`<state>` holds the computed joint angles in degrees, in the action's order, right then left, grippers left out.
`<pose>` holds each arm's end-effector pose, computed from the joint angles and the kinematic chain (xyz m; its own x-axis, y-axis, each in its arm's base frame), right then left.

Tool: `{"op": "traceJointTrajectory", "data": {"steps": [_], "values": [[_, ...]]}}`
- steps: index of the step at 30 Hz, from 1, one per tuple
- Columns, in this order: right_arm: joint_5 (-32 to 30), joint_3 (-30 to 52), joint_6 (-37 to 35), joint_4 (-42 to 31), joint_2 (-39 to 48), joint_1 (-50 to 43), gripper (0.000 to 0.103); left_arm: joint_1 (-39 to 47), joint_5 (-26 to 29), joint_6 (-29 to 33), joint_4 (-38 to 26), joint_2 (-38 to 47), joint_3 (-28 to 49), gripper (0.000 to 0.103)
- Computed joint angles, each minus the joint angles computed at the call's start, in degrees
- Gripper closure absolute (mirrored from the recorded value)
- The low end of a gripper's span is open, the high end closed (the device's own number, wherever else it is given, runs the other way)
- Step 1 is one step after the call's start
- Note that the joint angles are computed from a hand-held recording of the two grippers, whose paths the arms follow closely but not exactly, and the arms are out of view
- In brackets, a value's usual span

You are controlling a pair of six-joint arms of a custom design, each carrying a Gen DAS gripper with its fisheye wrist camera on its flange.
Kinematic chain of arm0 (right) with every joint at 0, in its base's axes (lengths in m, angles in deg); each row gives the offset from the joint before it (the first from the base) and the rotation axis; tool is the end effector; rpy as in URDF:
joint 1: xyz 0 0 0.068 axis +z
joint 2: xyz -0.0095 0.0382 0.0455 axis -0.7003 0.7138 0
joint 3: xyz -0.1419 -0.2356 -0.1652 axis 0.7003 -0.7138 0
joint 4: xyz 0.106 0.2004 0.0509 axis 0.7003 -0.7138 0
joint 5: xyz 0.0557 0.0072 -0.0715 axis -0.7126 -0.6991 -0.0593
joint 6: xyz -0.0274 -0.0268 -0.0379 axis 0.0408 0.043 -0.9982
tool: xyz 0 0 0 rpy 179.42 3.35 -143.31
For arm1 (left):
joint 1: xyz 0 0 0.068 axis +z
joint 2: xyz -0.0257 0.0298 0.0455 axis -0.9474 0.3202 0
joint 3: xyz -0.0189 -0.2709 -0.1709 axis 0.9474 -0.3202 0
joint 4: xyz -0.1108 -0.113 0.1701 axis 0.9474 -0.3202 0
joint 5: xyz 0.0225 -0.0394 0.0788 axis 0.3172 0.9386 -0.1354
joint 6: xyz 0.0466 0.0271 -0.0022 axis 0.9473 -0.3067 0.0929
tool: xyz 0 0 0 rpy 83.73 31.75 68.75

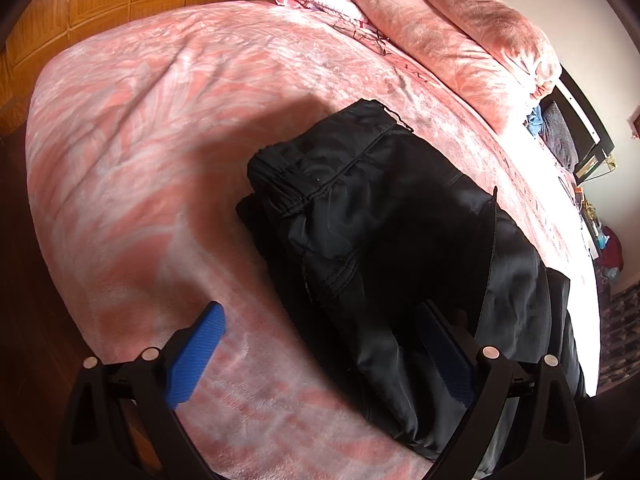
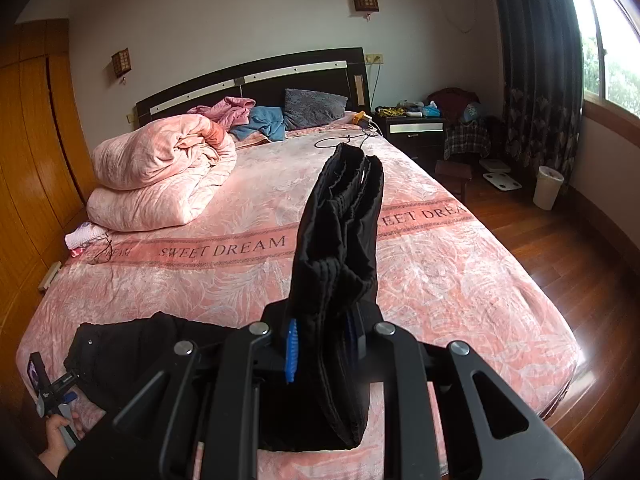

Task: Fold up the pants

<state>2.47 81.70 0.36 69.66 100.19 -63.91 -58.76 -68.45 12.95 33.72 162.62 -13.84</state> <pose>0.2020 -0.0729 0.3210 -0.4898 0.3225 -0.8100 0.4378 0.8944 0.0914 0.4176 0.0828 0.0999 -0.8192 -0.3726 -0.4360 -0.2379 0.9125 -0.3329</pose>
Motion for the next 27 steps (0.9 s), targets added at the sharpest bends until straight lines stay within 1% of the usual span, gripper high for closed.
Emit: {"op": "traceJointTrajectory", "data": {"steps": [5, 8, 16, 27], "values": [[2.6, 0.6, -0.3, 0.3, 1.0, 3.7, 0.086, 0.1, 0.5, -0.1, -0.2, 0.2, 0.3, 0.006], [5.6, 0.9, -0.5, 0.6, 1.8, 6.8, 0.086, 0.2, 0.7, -0.1, -0.1, 0.3, 0.3, 0.006], [9.8, 2.4, 0.4, 0.4, 4.7, 12.9, 0.086, 0.7, 1.9, -0.1, 0.5, 0.5, 0.0, 0.006], [15.9, 5.6, 1.8, -0.5, 11.8, 22.3, 0.086, 1.1, 3.6, 0.3, 0.2, 0.8, -0.1, 0.006]]}}
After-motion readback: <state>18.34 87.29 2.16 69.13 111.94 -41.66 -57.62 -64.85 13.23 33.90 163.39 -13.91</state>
